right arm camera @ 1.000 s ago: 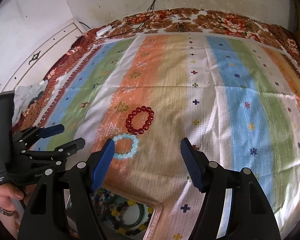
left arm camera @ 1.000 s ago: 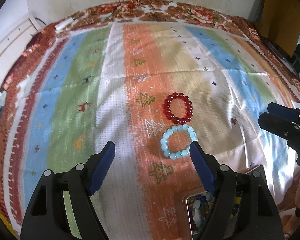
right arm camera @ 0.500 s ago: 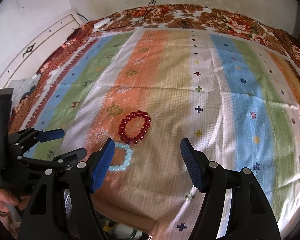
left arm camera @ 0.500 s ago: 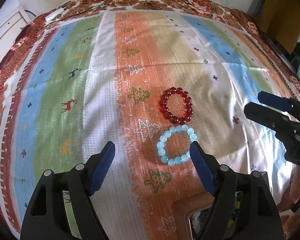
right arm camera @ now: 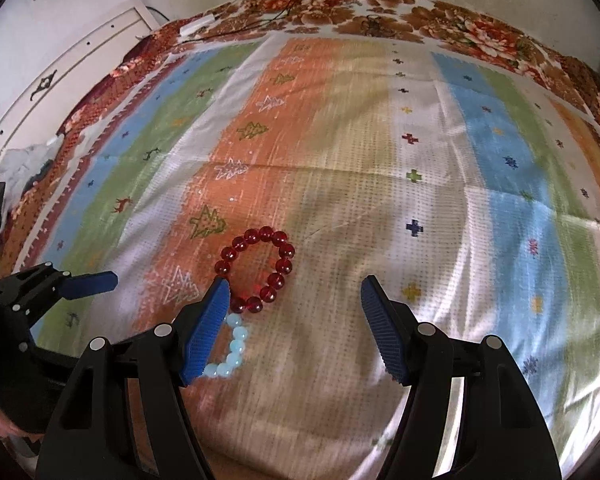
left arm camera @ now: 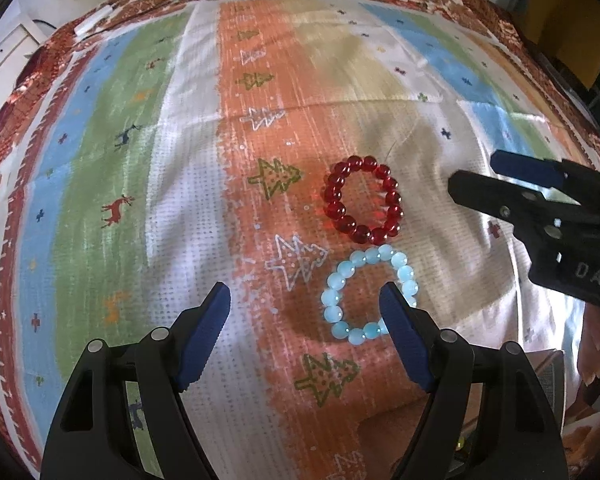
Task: Organize jewelry
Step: 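Move the left tool to the pale blue bracelet while the right tool approaches the red bracelet, then grasp the pale blue bracelet with the left tool while the right tool grasps the red bracelet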
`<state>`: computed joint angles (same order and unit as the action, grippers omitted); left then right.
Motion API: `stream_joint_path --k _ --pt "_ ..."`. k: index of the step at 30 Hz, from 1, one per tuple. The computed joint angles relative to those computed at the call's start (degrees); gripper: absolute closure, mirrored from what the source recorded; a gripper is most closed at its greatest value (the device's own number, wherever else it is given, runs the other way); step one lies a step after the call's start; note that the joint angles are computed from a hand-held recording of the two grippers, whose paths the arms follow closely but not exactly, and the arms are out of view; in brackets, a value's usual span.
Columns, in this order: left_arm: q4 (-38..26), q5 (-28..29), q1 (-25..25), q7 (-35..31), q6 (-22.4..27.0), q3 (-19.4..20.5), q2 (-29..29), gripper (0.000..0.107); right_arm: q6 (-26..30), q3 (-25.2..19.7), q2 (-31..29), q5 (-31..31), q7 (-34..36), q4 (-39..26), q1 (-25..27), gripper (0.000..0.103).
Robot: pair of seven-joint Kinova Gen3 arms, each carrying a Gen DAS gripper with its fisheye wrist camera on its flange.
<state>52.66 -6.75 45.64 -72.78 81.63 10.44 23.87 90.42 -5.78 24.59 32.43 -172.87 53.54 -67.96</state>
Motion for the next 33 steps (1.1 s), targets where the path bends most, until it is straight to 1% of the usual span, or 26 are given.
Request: stream_joint_path --k 4,12,20,26,28,29,30,31,32,33 --pt "-0.2 0.6 -0.5 -0.2 0.2 0.0 0.8 0.031 -4.7 -0.8 -0.8 -3.0 1.4 2.5 3.2 0.035" --pt "-0.5 2.5 -1.4 -2.0 -0.3 0.2 2.2 0.033 -3.8 -0.3 1.6 -6.6 5.7 0.2 6.1 0.035" --pt "-0.3 4.3 -2.5 -4.1 -0.9 0.3 3.2 0.036 -4.7 0.1 3.3 -10.4 9.5 0.4 8.5 0.035" --pt "-0.4 3.1 -1.6 -5.9 -0.9 0.0 3.5 0.038 -5.4 0.6 3.5 -10.6 10.7 1.4 8.8 0.035" --pt "-1.0 0.8 -0.1 -6.1 -0.2 -0.6 4.0 0.042 -5.3 0.6 3.5 -10.7 11.1 1.5 8.9 0.035" --pt "-1.1 -0.8 1.0 -6.3 -0.1 -1.0 4.1 0.043 -4.3 0.5 4.1 -10.6 11.9 0.6 8.8 0.035" --pt "-1.1 -1.5 1.4 -6.5 -0.1 -1.1 4.2 0.043 -4.1 0.6 4.3 -10.6 12.3 0.4 8.7 0.036" --pt "-1.1 -2.1 1.8 -6.5 -0.2 -1.3 4.1 0.043 -3.9 0.3 4.3 -10.2 12.2 0.3 8.8 0.042" --pt "-1.1 -2.2 1.9 -6.5 -0.1 -1.3 4.1 0.044 -2.8 1.0 4.7 -10.3 12.5 -0.2 8.3 0.046" --pt "-1.2 -2.3 1.9 -6.4 0.0 -1.3 4.1 0.049 -2.3 1.1 4.9 -10.1 12.8 -0.4 8.2 0.049"
